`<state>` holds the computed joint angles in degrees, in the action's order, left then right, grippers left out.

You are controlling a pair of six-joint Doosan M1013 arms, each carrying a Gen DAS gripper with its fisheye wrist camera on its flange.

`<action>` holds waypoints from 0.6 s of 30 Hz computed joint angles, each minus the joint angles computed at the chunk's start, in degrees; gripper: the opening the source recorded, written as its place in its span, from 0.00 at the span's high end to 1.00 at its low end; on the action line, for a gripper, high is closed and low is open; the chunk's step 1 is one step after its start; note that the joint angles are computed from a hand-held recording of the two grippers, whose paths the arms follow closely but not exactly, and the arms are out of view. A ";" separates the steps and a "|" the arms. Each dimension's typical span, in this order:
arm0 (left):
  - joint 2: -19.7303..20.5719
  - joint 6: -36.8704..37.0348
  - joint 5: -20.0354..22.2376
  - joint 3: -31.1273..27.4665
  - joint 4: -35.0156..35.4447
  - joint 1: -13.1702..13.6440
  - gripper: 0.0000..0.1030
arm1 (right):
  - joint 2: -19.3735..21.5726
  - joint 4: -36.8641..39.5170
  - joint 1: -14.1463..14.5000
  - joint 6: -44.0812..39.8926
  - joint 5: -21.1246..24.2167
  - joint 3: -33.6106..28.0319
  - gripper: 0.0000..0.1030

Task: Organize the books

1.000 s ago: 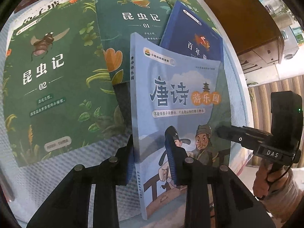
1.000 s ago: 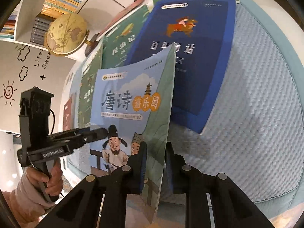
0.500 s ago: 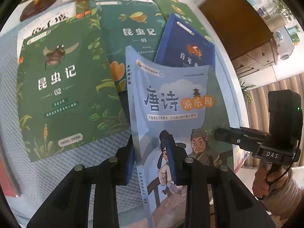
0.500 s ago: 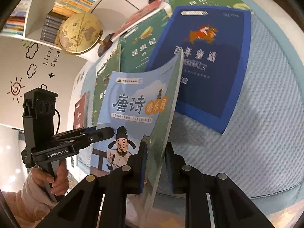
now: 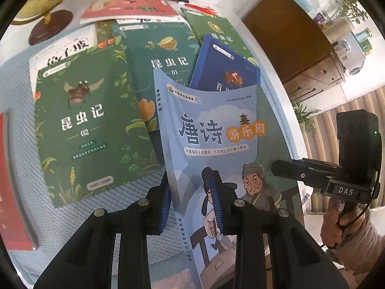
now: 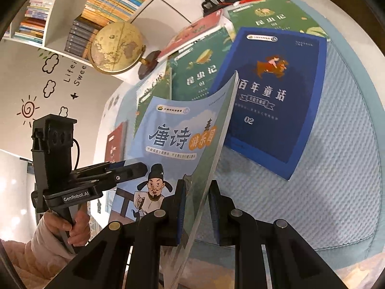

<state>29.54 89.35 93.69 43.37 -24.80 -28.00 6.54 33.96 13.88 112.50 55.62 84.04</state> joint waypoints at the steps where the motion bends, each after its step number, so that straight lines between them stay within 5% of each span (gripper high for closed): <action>1: -0.12 0.01 -0.09 -0.12 0.15 0.03 0.74 | 0.04 -0.08 0.04 -0.16 0.05 -0.23 0.81; 18: -2.50 -0.82 -3.95 -0.71 1.63 2.41 0.74 | 2.27 0.47 1.86 -2.28 0.13 -6.14 0.81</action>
<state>27.03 88.52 89.74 42.66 -23.17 -25.59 8.82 34.43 15.75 110.22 55.75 77.90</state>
